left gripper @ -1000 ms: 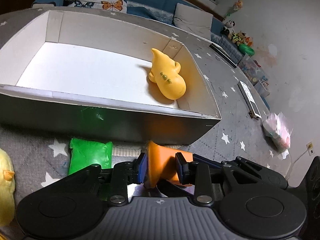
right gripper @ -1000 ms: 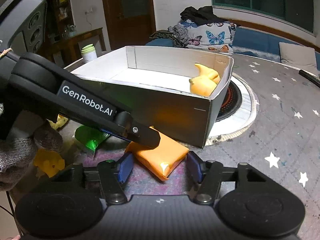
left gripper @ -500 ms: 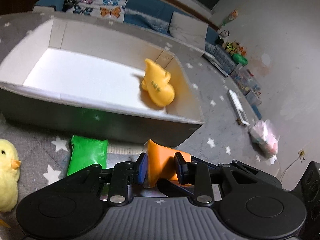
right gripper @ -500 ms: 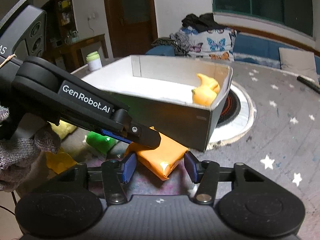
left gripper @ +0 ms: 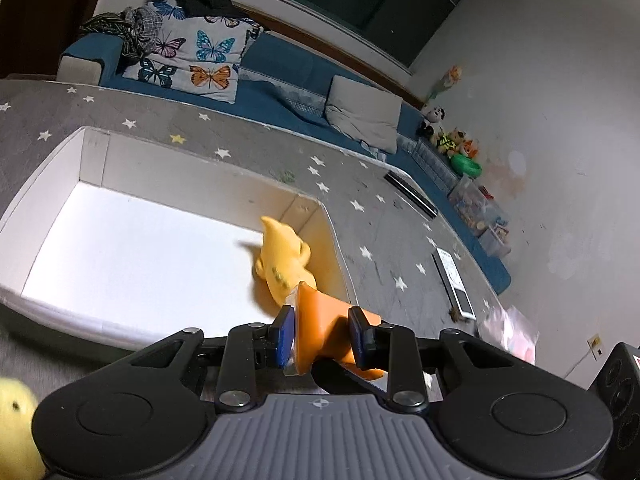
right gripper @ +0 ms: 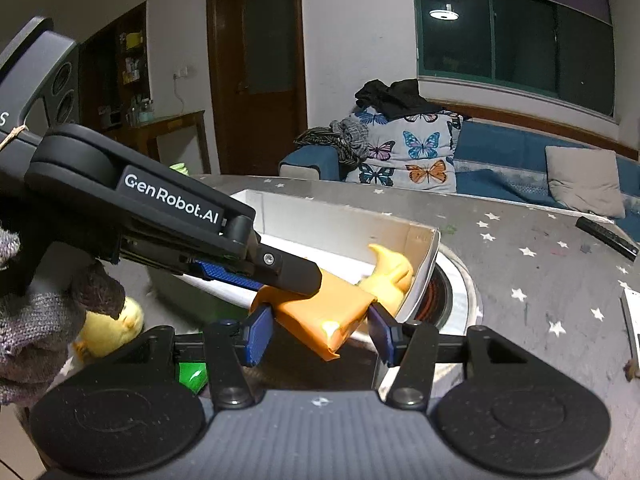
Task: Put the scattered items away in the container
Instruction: 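Carry the orange sponge with the left gripper into the box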
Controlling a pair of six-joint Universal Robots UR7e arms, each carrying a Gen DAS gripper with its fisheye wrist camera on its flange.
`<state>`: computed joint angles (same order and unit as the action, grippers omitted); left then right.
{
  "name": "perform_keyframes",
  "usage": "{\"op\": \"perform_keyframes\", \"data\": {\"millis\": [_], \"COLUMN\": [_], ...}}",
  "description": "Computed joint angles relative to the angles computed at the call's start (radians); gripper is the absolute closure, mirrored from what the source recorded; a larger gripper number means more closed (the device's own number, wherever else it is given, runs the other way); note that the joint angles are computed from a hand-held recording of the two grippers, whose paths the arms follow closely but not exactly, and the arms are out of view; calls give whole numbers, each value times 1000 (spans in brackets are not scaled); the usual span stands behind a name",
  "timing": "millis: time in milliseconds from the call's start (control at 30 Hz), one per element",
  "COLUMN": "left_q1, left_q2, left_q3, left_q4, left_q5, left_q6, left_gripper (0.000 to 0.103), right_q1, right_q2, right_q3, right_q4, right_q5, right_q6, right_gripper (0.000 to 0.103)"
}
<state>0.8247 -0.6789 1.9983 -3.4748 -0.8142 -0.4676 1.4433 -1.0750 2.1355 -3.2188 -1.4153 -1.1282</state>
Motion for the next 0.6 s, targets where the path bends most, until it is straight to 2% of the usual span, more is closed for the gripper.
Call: {"op": "perform_keyframes", "data": {"millis": [333, 600], "left_q1": [67, 96], "left_q2": [1, 2], "left_q3": [-43, -54], "left_q4": [26, 49], "left_q5": [-51, -76], "left_q6": [-15, -34], "left_gripper": [73, 73], "right_q1": [31, 32], "right_q2": [77, 101], "right_q3": [-99, -126], "right_q4": [51, 78], "right_q5": [-52, -79], "right_q6": [55, 73], "right_gripper": [51, 51]}}
